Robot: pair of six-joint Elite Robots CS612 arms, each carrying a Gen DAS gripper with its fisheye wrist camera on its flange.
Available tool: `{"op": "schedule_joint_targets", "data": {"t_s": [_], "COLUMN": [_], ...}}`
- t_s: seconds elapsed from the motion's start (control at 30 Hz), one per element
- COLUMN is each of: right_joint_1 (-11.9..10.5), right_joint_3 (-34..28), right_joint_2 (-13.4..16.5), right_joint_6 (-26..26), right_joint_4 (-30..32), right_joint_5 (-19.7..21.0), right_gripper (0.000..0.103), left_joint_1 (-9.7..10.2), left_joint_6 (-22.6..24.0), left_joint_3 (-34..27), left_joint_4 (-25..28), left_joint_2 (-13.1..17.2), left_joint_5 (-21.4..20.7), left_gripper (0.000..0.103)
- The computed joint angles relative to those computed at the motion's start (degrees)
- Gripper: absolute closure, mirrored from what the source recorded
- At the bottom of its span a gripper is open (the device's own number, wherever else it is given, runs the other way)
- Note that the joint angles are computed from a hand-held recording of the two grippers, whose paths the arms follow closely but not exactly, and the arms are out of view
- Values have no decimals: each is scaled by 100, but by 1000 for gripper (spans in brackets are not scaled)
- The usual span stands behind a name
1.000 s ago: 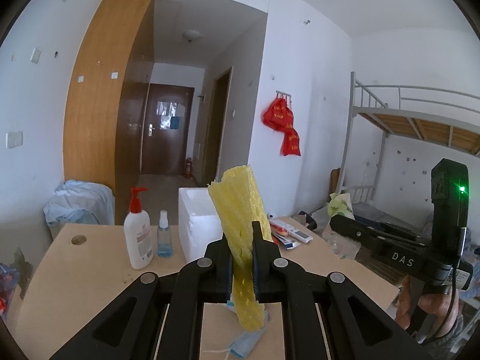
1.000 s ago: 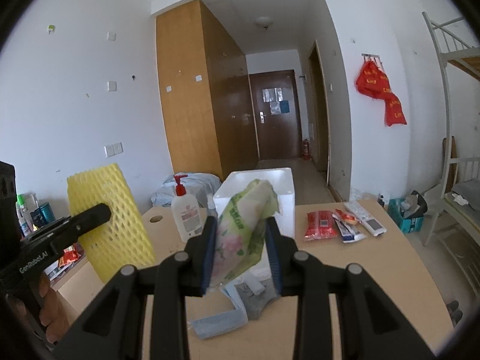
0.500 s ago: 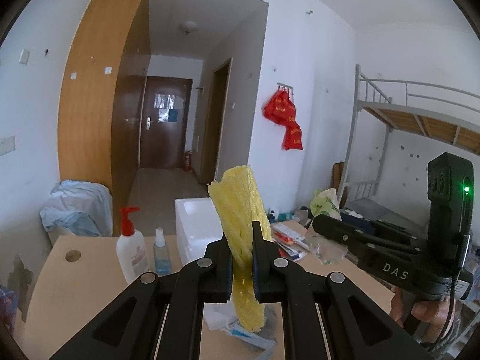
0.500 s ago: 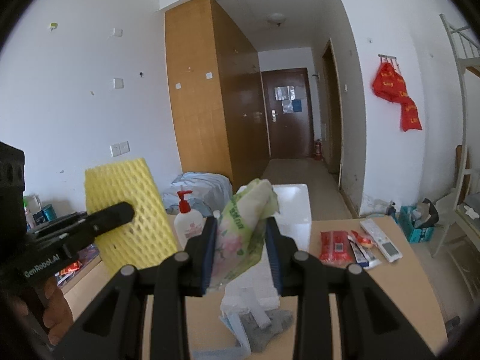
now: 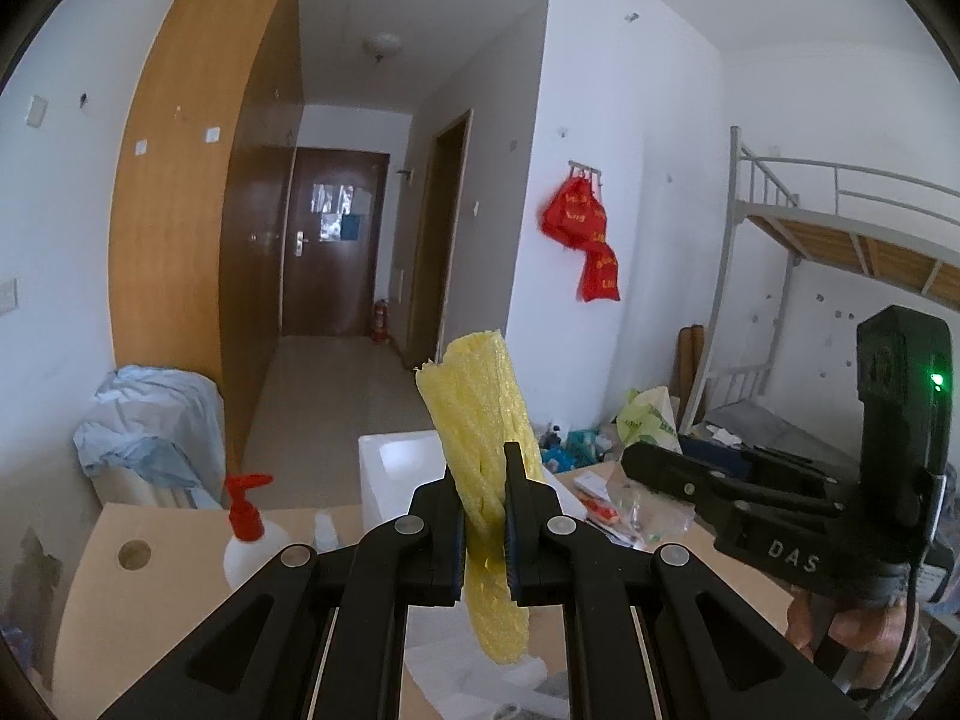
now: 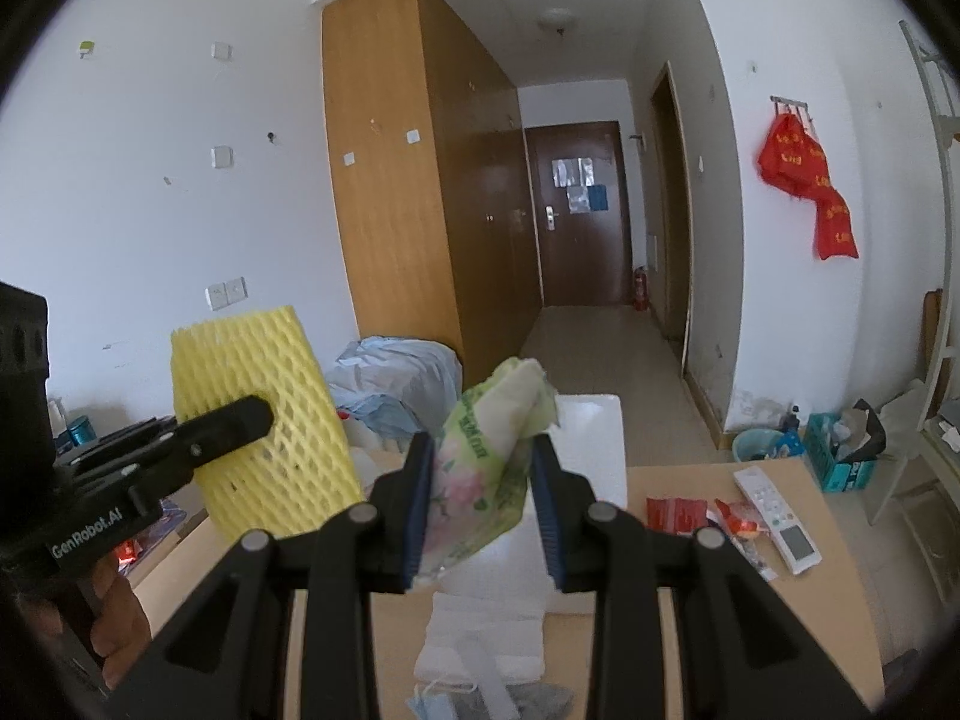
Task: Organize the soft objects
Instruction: 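Carry the yellow net and tissue pack with both grippers toward the white foam box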
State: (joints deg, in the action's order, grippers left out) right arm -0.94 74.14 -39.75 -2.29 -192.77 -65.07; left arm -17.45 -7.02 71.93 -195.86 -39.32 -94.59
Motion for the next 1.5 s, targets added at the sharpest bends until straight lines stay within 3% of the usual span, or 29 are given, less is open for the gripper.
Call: {"op": "schedule_joint_targets", "data": {"t_s": [0.5, 0.97, 1.5], "right_joint_1": [49, 76, 92], "right_joint_3": [-991, -1534, -1672], "right_joint_2": [445, 716, 748], "right_joint_6": [-105, -136, -33], "right_joint_4": [953, 1473, 1625], "right_joint_5": [-179, -199, -323], "right_gripper": [67, 67, 67], "left_joint_1": [86, 51, 40], "left_joint_6": [50, 266, 313], "left_joint_3": [-1371, -2166, -2484], "left_joint_4": [872, 1539, 2031], "left_joint_2": [689, 1137, 1299], "left_joint_5": [-125, -27, 0], "left_gripper": [93, 93, 93]}}
